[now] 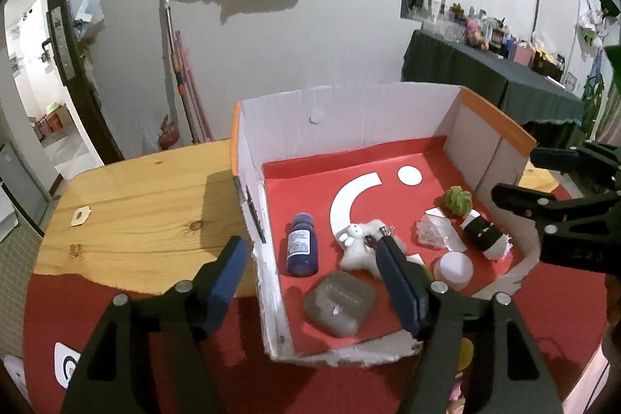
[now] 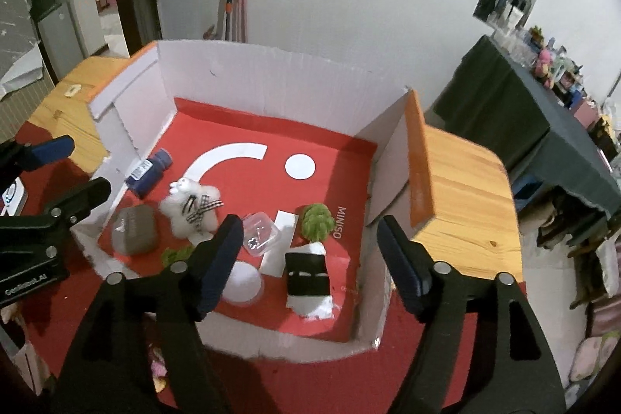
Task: Organize objects
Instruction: 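Open both tools and lift them out of the box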
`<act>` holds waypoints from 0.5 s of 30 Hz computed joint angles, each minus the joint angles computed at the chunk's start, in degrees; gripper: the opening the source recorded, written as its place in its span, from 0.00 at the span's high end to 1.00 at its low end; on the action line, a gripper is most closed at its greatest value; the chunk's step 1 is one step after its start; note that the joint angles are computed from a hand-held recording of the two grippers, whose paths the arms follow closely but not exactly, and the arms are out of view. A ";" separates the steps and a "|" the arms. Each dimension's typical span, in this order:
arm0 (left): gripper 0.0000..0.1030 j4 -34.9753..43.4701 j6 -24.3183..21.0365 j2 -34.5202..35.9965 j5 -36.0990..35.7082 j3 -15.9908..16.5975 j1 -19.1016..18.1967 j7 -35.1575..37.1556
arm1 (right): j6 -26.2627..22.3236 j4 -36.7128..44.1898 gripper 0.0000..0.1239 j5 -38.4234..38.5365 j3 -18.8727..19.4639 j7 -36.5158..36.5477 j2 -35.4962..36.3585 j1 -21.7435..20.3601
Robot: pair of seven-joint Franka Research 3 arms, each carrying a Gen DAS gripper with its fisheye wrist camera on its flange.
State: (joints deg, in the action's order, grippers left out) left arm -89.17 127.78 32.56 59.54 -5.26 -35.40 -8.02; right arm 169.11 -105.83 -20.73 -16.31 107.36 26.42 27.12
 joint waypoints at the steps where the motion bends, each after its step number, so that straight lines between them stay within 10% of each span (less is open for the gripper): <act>1: 0.26 -0.56 -0.13 -0.44 0.65 0.12 -0.46 -0.72 | 1.99 -1.76 0.41 -1.42 -1.95 1.98 -0.86 1.66; 15: 0.04 -4.05 -3.61 -2.07 8.93 -1.37 -4.43 -11.42 | 24.85 -22.11 0.32 2.13 -24.76 6.05 -7.97 23.59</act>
